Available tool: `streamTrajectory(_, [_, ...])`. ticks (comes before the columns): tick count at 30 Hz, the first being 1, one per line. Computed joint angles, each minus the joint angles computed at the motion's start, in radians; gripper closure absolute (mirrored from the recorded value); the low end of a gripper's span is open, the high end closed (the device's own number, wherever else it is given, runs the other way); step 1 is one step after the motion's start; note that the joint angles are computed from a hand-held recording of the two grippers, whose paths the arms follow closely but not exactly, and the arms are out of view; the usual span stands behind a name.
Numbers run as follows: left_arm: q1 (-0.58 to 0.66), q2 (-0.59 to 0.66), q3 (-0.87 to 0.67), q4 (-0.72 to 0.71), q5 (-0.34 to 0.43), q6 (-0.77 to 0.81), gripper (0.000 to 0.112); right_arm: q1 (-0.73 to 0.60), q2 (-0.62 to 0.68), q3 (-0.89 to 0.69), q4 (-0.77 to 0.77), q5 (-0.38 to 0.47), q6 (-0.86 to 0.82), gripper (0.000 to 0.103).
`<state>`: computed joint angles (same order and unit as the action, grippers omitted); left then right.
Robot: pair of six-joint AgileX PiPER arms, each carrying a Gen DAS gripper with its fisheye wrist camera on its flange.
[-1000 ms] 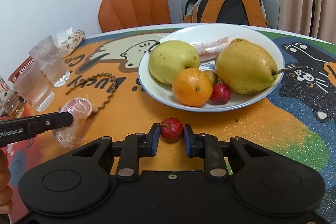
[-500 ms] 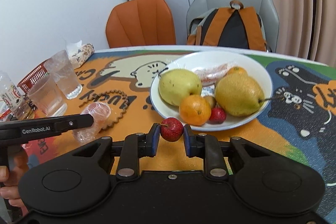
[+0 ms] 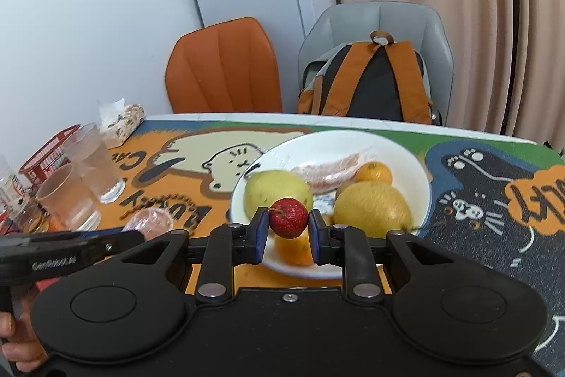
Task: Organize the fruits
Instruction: 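Carry the wrapped meat with the left tool while the right tool carries the red fruit to the plate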
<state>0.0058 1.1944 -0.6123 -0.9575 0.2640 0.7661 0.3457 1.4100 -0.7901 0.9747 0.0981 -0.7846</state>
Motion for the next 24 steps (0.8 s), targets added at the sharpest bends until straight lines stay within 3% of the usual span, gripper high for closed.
streamTrajectory(12, [0.005,0.041,-0.053,0.028,0.001,-0.032,0.092,-0.048,0.094,-0.136,-0.025,0.036,0.005,0.081])
streamTrajectory(22, [0.012,0.089,-0.161,0.085,0.014,-0.095,0.092,-0.055,0.140,-0.241,-0.343,0.077,0.310,0.080])
streamTrajectory(24, [0.006,0.099,-0.180,0.096,0.012,-0.104,0.092,-0.057,0.152,-0.254,-0.373,0.080,0.340,0.074])
